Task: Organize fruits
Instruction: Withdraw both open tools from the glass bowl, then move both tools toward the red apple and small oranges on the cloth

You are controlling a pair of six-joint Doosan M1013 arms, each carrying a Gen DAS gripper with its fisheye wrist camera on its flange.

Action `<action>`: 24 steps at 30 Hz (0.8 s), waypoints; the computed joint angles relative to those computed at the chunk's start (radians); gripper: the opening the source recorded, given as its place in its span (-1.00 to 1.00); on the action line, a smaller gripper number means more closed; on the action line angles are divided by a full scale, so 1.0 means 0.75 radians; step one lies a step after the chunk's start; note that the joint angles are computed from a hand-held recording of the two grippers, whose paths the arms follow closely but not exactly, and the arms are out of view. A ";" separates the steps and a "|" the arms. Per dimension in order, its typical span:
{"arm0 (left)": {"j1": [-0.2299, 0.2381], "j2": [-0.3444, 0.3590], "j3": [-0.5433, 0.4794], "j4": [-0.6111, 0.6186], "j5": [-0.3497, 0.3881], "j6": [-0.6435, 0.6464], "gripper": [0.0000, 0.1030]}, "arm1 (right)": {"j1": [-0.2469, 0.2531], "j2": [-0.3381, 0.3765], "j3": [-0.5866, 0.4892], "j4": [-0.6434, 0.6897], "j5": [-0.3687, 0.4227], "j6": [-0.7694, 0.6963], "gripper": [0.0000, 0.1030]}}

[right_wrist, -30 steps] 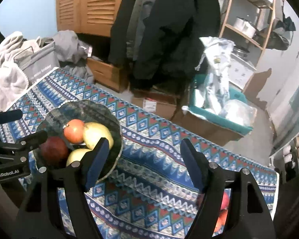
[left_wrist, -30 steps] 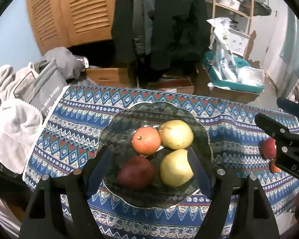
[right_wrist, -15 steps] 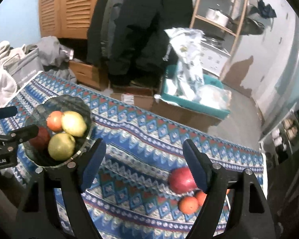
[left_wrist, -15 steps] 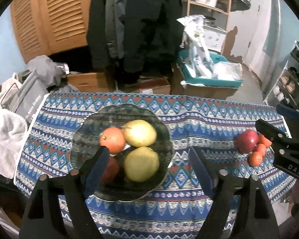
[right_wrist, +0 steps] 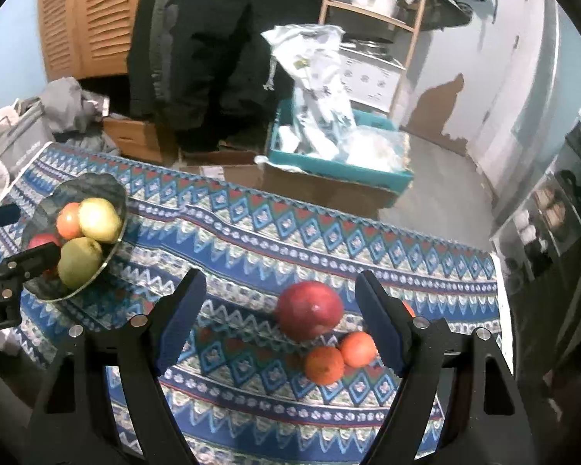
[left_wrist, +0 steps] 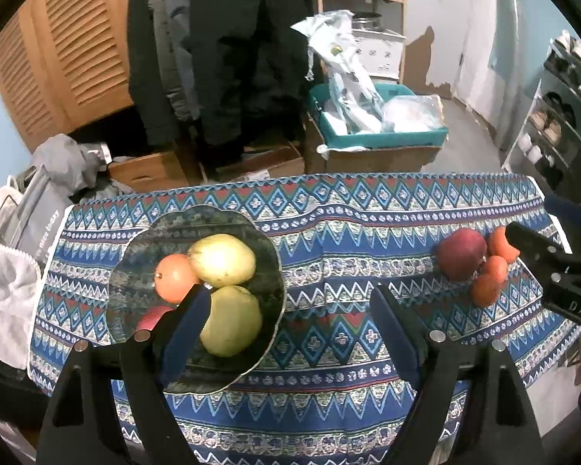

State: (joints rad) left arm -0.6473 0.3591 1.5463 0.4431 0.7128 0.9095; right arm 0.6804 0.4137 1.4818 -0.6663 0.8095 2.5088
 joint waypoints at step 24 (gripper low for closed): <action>-0.085 0.149 -0.112 0.067 0.093 0.063 0.66 | -0.116 -0.012 0.152 0.265 0.016 -0.046 0.53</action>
State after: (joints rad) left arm -0.7108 0.4711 1.4623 0.4935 0.7823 0.9568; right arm 0.5935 0.4046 1.5956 -0.4672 0.8212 2.4741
